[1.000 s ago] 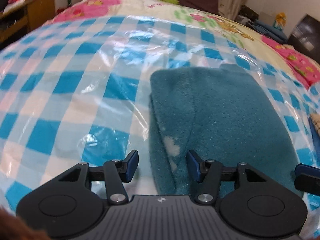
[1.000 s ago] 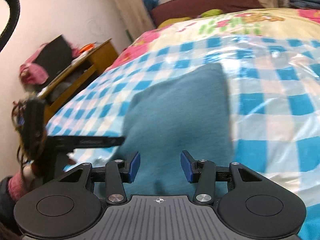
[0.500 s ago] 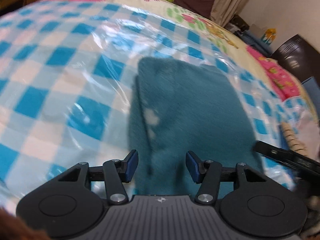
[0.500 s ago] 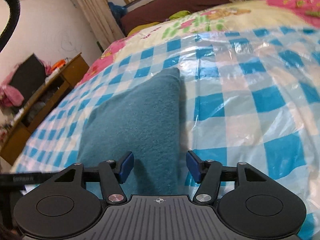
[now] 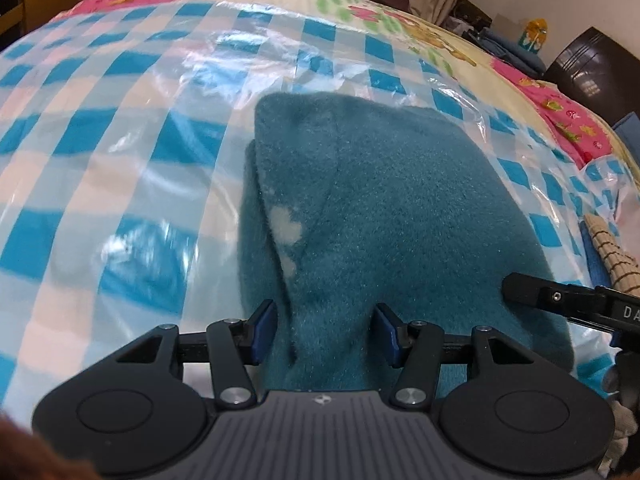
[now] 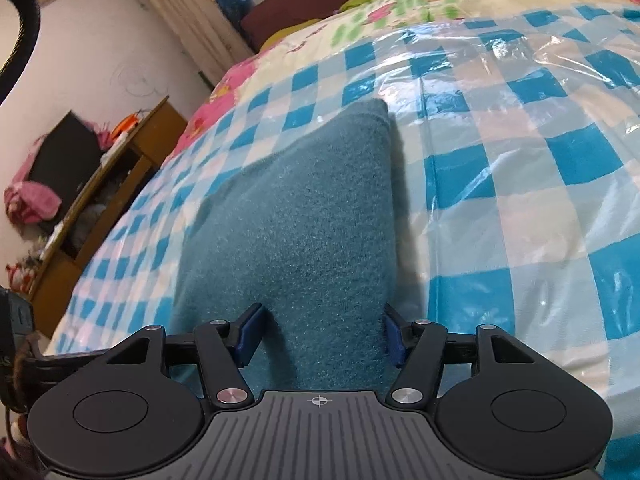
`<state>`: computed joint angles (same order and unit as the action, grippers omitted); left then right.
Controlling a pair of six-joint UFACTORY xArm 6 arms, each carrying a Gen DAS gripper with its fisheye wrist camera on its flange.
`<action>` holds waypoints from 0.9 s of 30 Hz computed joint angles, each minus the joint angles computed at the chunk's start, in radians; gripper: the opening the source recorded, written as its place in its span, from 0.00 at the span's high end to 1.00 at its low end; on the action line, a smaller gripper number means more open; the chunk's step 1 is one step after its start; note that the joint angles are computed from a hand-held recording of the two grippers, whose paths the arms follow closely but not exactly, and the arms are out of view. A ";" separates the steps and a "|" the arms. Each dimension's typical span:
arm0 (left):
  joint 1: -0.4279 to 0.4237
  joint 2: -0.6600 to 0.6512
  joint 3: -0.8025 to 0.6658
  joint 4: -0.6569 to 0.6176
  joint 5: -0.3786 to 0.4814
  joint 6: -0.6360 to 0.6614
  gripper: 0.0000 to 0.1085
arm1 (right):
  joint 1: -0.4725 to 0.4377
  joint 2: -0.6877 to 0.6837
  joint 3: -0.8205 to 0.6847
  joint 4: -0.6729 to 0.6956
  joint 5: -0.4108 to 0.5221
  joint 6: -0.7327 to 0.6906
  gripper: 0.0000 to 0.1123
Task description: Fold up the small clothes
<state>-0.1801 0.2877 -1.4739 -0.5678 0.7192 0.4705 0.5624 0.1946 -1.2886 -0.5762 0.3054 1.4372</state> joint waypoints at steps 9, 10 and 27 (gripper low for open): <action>0.005 -0.014 0.015 0.029 -0.014 -0.013 0.46 | 0.037 0.025 -0.092 -0.074 0.175 0.013 0.47; 0.006 -0.026 0.028 0.039 -0.014 -0.024 0.46 | 0.052 0.013 -0.093 -0.108 0.211 0.020 0.47; -0.025 -0.209 0.246 0.176 -0.118 -0.077 0.39 | 0.191 -0.038 -0.103 -0.173 0.433 0.039 0.46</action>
